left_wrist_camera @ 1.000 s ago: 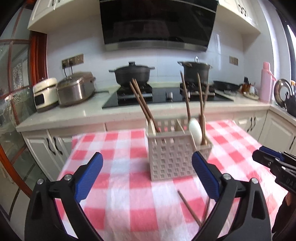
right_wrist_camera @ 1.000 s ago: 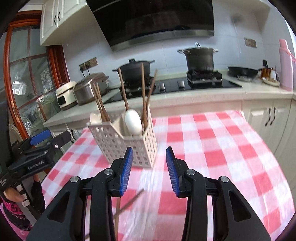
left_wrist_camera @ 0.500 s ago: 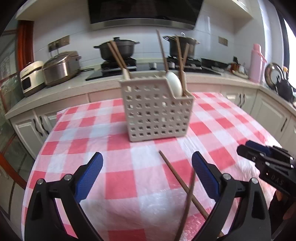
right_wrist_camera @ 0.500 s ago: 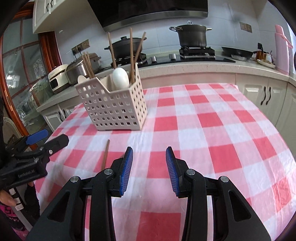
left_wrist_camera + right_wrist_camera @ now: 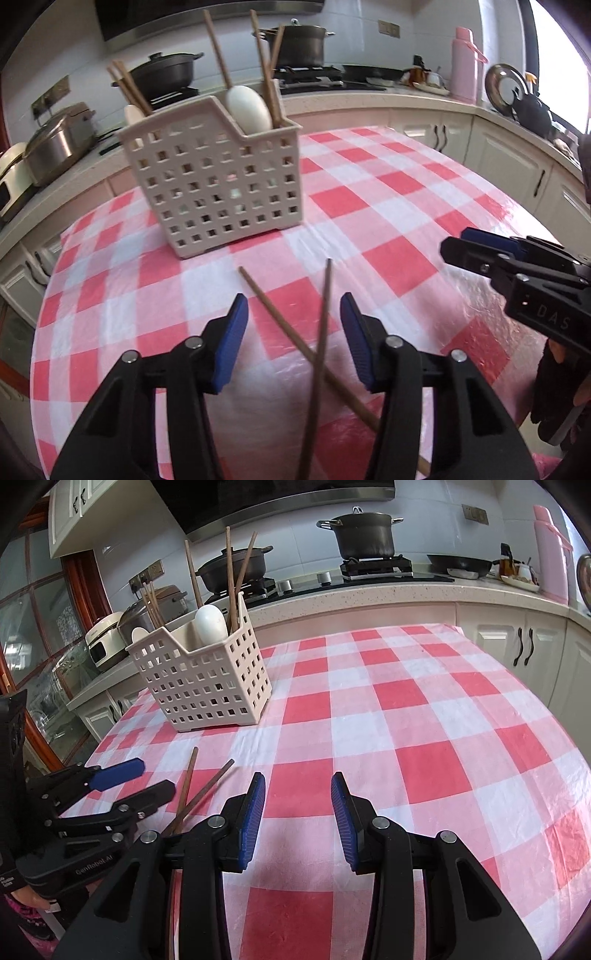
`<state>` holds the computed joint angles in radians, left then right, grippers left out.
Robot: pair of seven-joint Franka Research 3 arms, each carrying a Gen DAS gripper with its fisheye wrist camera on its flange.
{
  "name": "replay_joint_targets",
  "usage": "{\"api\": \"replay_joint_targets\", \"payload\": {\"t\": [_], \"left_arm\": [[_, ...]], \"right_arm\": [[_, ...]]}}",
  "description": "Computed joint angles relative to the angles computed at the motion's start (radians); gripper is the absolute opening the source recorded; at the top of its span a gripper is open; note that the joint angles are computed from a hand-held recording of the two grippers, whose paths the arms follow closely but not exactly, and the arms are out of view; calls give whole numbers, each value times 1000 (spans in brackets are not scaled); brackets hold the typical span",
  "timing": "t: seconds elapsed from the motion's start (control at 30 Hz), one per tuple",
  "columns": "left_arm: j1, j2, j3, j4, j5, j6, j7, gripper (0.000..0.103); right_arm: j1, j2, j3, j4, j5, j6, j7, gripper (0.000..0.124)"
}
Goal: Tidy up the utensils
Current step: 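Move both open tools back down toward the last brown chopsticks on the cloth, then close the left tool on a brown chopstick while the right tool grasps the other chopstick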
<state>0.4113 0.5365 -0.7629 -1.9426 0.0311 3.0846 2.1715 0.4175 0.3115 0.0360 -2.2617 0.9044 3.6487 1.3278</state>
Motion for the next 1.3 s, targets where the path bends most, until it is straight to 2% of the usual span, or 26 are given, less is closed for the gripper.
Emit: {"api": "replay_joint_targets", "payload": {"t": [0.1, 0.2, 0.37, 0.47, 0.6, 0.77, 0.97, 1.23, 1.3], "left_arm": [[-29, 1, 21, 9, 14, -12, 4, 44], [-67, 0, 54, 22, 18, -30, 8, 36], [-158, 1, 139, 52, 13, -76, 14, 32], [-201, 4, 180, 68, -1, -105, 21, 26], [-229, 5, 205, 80, -35, -132, 42, 7], [-217, -4, 193, 69, -90, -119, 84, 7], [-137, -20, 129, 50, -159, -70, 101, 6], [-88, -4, 153, 109, -213, -93, 36, 6], [-81, 3, 163, 125, -224, -104, 29, 6]], "right_arm": [[-16, 2, 10, -6, -39, 0, 33, 37], [-36, -2, 20, -20, -88, 5, 83, 37], [-63, -11, 29, -46, -161, 12, 165, 37], [-63, -17, 23, -58, -175, 18, 183, 37], [-67, -22, 19, -69, -189, 23, 207, 37], [-56, -23, 11, -66, -177, 19, 196, 37], [-33, -19, 3, -42, -155, -4, 149, 37], [39, 15, -37, 56, -74, -86, 0, 37], [83, 26, -77, 95, -28, -133, -69, 37]]}}
